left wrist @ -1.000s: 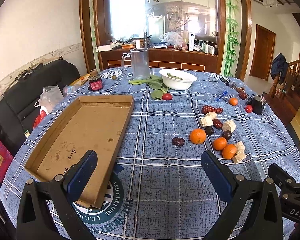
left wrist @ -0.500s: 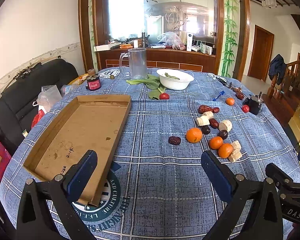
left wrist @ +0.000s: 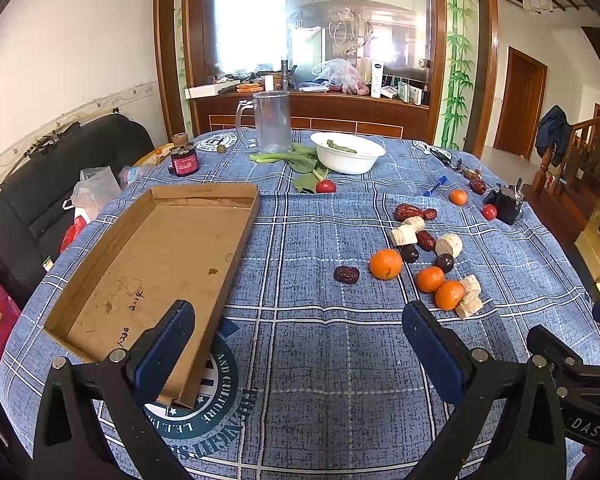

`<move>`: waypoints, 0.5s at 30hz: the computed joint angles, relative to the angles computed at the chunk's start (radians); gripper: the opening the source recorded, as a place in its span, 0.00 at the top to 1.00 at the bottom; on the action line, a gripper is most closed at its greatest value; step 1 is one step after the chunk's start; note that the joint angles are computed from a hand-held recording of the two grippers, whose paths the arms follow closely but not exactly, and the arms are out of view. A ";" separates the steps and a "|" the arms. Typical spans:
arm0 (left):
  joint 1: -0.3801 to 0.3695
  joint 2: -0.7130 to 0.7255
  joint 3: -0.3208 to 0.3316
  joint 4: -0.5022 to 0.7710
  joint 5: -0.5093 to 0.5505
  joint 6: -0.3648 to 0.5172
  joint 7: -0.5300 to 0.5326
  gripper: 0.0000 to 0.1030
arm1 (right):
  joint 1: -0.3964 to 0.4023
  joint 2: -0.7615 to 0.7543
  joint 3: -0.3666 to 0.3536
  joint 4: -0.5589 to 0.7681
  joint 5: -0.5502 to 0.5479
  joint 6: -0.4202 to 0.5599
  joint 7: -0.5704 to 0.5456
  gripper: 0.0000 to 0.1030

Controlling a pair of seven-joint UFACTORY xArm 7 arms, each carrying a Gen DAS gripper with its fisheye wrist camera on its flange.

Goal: Organize fruits

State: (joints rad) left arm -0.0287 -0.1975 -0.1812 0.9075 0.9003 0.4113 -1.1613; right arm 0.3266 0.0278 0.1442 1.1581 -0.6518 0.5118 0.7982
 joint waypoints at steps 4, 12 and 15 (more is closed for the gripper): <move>-0.001 0.006 0.003 0.001 -0.006 -0.002 0.008 0.00 | 0.000 0.009 -0.002 0.004 0.013 -0.003 -0.013 0.00; -0.010 0.025 0.006 0.023 0.022 0.070 0.022 0.00 | -0.020 0.067 -0.022 0.023 0.125 -0.057 -0.142 0.00; -0.017 0.025 0.011 0.023 0.041 0.095 0.019 0.00 | -0.026 0.108 -0.024 0.044 0.220 -0.082 -0.245 0.00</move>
State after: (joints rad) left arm -0.0453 -0.1726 -0.1703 0.9308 0.9416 0.5058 -1.1421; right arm 0.3006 0.1362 0.1201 1.2025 -0.4313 0.4301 0.5528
